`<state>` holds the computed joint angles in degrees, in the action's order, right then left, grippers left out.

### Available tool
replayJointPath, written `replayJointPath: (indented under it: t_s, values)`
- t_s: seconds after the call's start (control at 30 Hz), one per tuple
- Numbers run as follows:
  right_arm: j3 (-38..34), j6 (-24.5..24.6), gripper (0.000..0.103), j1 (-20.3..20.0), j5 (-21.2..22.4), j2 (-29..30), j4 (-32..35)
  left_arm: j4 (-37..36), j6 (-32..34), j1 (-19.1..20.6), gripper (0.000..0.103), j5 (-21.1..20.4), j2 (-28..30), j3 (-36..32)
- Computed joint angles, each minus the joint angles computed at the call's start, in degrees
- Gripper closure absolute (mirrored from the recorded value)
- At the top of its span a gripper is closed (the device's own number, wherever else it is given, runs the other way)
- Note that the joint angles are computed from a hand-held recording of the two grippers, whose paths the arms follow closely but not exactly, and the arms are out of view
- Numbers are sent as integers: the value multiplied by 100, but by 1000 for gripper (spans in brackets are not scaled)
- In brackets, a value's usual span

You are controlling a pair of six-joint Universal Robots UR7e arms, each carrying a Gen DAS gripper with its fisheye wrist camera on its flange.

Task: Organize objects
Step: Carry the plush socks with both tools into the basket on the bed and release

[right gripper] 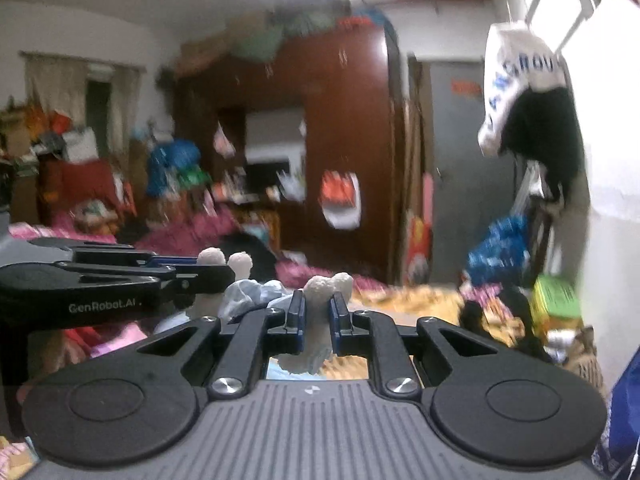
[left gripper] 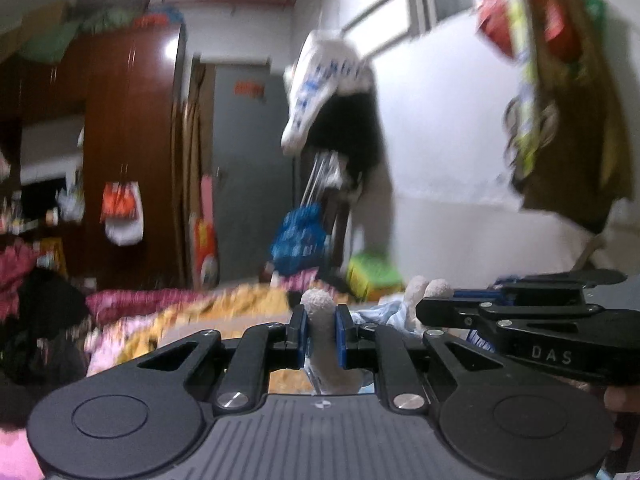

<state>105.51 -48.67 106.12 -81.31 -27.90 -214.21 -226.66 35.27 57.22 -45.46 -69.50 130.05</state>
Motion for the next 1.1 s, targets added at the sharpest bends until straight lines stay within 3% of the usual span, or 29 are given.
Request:
replayJointPath:
  t_s: [0.27,0.4,0.5,0.87,0.97,1.03,1.1]
  values:
    - [-737,-14,89,209,-1233,305,934,1206,-438,446,86,263,315,-687]
    - [-863,96,89,258,-1499,236,1433,1908,-742,514,86,530,330,-949]
    - [-995,194,89,293,-1723,229,1750,2027,-675,505,86,678,409,-996]
    - [-1247,506,87,373,-2190,149,2639,2831,-1094,619,84,827,438,-1109]
    - [-1270,560,83,403,-2254,138,2657,2763,-1083,595,79,931,471,-1132]
    - [-1289,598,73,414,-2266,124,2652,2719,-1047,568,65,1066,500,-1159]
    - [-1253,579,66,421,-2286,106,2536,2605,-935,531,58,1077,475,-1111]
